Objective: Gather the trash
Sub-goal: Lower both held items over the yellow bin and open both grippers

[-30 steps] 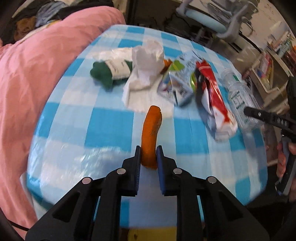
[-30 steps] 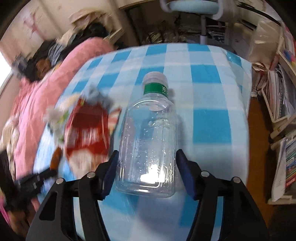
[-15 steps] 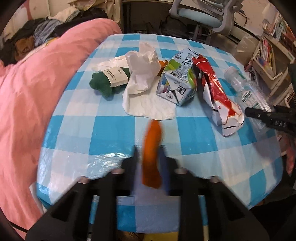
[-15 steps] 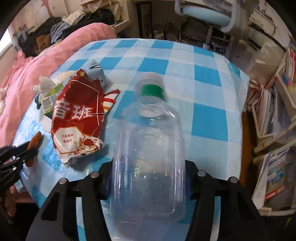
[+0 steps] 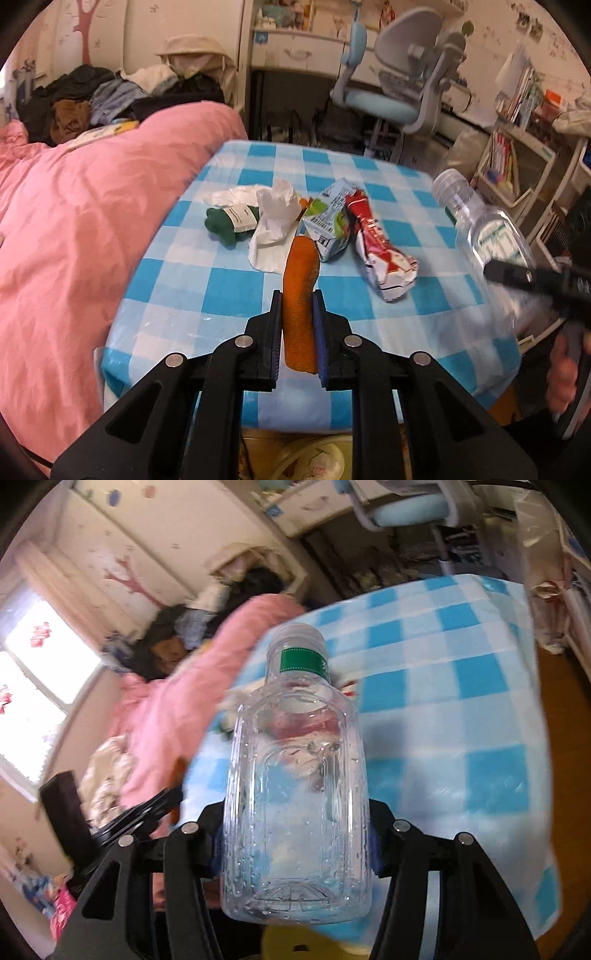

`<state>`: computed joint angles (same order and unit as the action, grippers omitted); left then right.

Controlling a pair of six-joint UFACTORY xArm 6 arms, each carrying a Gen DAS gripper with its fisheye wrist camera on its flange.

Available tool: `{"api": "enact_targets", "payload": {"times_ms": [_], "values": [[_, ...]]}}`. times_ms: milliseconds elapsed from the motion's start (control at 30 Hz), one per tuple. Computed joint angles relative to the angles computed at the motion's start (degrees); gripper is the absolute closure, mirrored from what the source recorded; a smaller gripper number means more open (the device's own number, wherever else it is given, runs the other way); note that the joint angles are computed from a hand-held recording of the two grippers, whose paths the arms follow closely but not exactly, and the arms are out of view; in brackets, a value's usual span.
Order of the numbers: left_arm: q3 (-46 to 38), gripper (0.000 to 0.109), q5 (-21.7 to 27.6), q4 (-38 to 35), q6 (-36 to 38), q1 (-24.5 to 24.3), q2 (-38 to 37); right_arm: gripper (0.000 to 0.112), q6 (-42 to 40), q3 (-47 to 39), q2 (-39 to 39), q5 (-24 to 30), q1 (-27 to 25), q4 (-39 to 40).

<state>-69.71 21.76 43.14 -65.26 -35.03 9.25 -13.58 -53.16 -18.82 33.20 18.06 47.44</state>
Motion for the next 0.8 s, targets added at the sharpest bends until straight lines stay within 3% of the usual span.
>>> {"api": "enact_targets", "payload": {"times_ms": [133, 267, 500, 800], "values": [[4.3, 0.094, 0.3, 6.9, -7.6, -1.1, -4.5, 0.057, -4.2, 6.2, -5.9, -4.0, 5.9, 5.0], [8.2, 0.094, 1.2, 12.0, -13.8, -2.1, -8.7, 0.057, -3.4, 10.1, -8.2, -5.1, 10.5, 4.1], [14.1, 0.094, 2.6, 16.1, -19.2, -4.0, -14.5, 0.057, 2.6, 13.6, -8.4, -4.6, 15.5, -2.5], [16.8, 0.094, 3.8, 17.1, -20.8, -5.5, -17.3, 0.057, 9.1, 13.7, -6.0, -3.3, 18.5, -11.5]]}}
